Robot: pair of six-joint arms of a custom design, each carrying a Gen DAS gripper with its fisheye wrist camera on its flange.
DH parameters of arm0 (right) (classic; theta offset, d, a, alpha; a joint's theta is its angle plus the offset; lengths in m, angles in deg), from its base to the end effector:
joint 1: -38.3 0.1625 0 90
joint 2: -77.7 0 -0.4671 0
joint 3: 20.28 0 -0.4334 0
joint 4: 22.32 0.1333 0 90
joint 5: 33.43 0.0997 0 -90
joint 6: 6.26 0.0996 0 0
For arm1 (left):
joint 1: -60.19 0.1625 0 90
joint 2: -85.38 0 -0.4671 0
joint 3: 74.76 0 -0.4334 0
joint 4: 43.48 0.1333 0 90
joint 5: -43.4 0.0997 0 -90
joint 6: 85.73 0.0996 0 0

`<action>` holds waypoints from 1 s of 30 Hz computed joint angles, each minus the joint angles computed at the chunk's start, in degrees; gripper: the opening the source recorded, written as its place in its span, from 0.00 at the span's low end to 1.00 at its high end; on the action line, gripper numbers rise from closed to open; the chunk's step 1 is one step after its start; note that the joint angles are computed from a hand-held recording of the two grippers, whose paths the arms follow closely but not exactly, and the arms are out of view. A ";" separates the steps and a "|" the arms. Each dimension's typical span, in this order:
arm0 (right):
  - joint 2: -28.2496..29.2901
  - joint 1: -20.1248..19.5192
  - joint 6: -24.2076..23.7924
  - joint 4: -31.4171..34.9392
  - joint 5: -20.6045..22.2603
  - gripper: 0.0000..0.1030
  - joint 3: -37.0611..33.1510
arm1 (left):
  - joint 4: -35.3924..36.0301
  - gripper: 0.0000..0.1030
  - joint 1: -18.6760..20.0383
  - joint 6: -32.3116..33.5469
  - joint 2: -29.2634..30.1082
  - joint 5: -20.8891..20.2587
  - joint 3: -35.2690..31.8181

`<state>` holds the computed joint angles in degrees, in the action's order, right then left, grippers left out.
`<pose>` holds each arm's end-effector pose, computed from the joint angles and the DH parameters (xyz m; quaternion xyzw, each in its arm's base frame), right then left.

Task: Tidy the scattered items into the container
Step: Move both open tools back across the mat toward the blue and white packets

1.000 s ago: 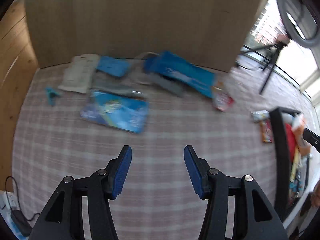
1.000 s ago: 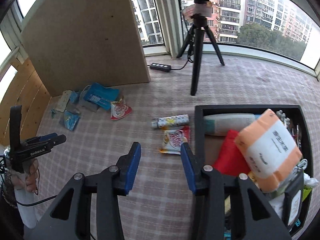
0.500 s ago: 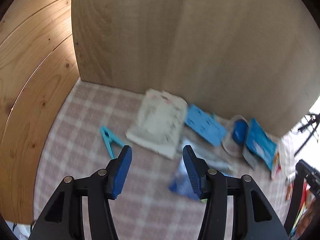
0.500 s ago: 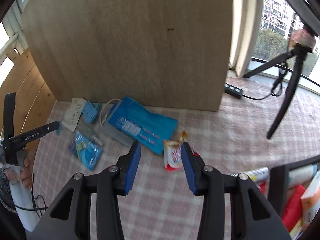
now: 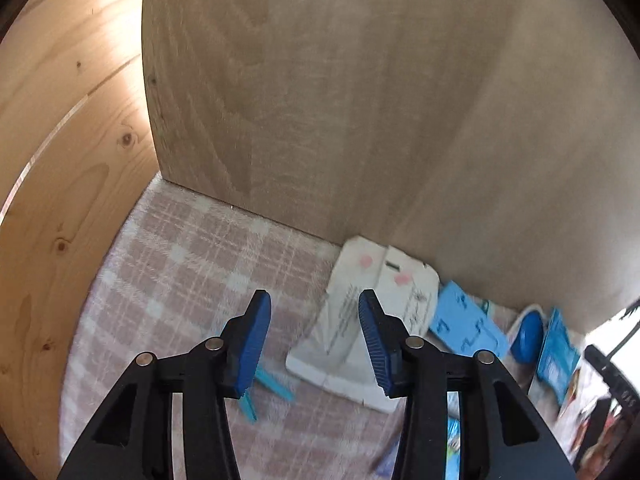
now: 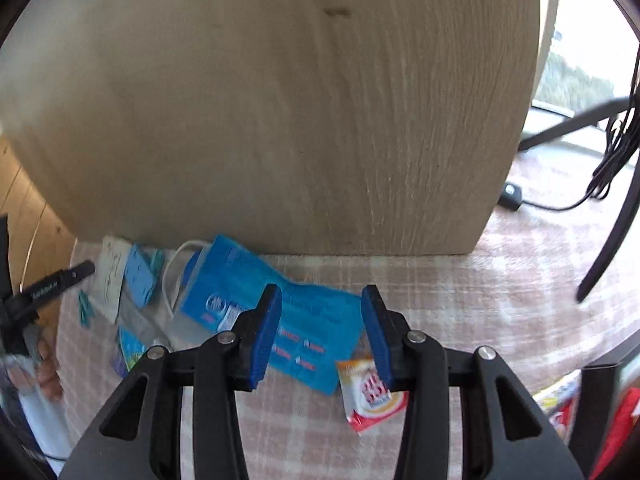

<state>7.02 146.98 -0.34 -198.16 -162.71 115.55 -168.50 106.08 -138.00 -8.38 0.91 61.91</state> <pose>0.2130 -0.4106 0.1731 0.0430 -0.9275 0.2357 0.2870 -0.1135 -0.4141 0.2532 -0.0373 0.9128 -0.2576 0.3148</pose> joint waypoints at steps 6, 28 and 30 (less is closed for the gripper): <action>3.17 -1.67 3.29 -2.33 0.42 0.40 -1.25 | -5.29 0.42 2.33 -0.58 2.57 1.06 0.31; 7.27 4.78 -4.59 -0.81 5.70 0.39 2.72 | -17.58 0.48 -13.46 4.09 8.02 -10.51 10.56; 5.40 5.39 -4.37 -0.06 5.93 0.39 4.90 | -15.13 0.48 -17.00 0.95 6.39 -11.68 12.33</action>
<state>12.43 152.37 -4.72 -198.22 -156.78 120.45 -183.62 89.09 -137.05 -1.98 -10.77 74.24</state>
